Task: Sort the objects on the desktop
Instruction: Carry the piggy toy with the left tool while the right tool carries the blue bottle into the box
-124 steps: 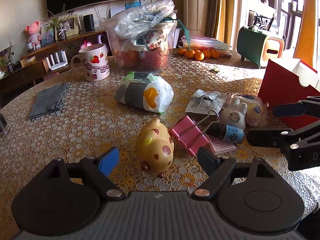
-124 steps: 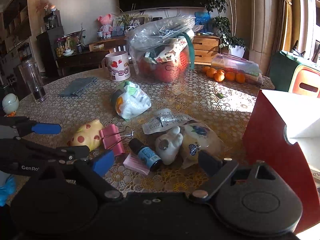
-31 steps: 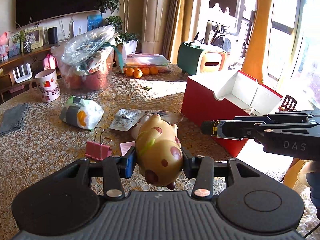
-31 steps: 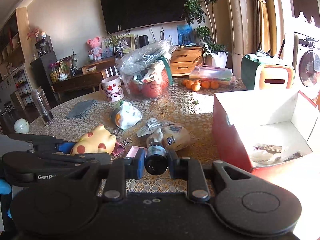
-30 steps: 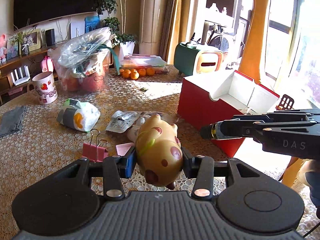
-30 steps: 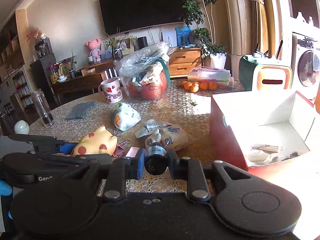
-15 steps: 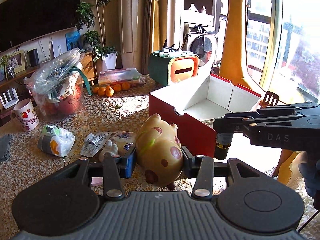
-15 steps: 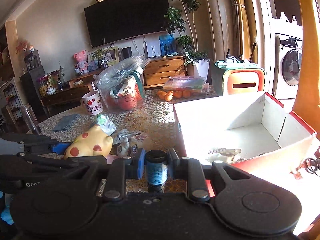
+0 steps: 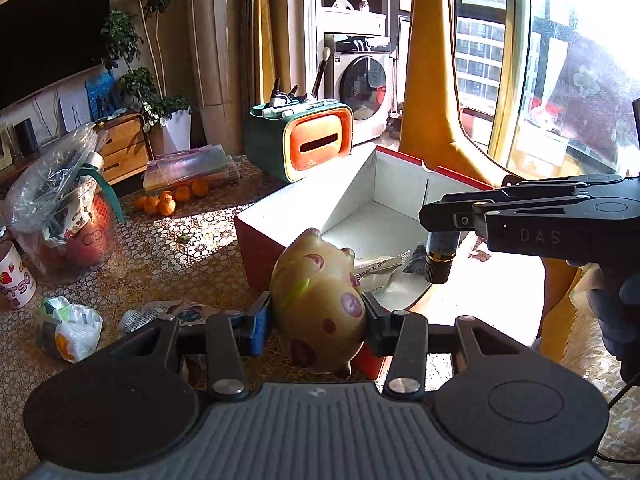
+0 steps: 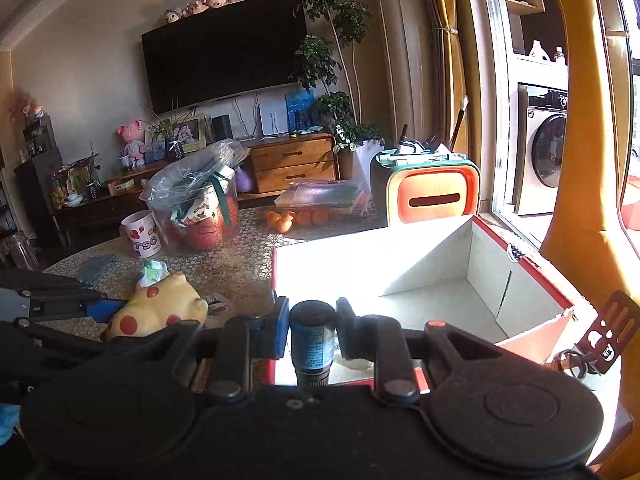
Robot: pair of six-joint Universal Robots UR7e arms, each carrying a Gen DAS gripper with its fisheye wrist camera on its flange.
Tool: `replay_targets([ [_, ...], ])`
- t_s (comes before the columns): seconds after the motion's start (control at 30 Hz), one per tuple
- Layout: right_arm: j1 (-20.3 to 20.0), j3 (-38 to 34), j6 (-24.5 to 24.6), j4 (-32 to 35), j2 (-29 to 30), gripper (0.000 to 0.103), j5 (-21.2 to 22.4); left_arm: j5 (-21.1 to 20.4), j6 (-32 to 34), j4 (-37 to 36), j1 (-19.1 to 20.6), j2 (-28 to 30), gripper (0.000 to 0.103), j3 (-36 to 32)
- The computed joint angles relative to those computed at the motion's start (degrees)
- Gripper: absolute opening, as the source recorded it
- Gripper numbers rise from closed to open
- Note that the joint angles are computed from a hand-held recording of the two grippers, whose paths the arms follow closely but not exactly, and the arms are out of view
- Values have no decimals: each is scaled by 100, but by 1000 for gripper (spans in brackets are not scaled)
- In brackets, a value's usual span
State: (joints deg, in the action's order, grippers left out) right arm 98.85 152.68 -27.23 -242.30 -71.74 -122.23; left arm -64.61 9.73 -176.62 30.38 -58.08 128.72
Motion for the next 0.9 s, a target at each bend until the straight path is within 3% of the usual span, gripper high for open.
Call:
replay_targets([
  [0.4,-966,-247,-202,773,-866,23,407,-90,523,473,84,1108,44,-1261],
  [0.9,-1871,-713,-54,1566,-935,23,710,-33,840,1877,363,2406,44,-2916],
])
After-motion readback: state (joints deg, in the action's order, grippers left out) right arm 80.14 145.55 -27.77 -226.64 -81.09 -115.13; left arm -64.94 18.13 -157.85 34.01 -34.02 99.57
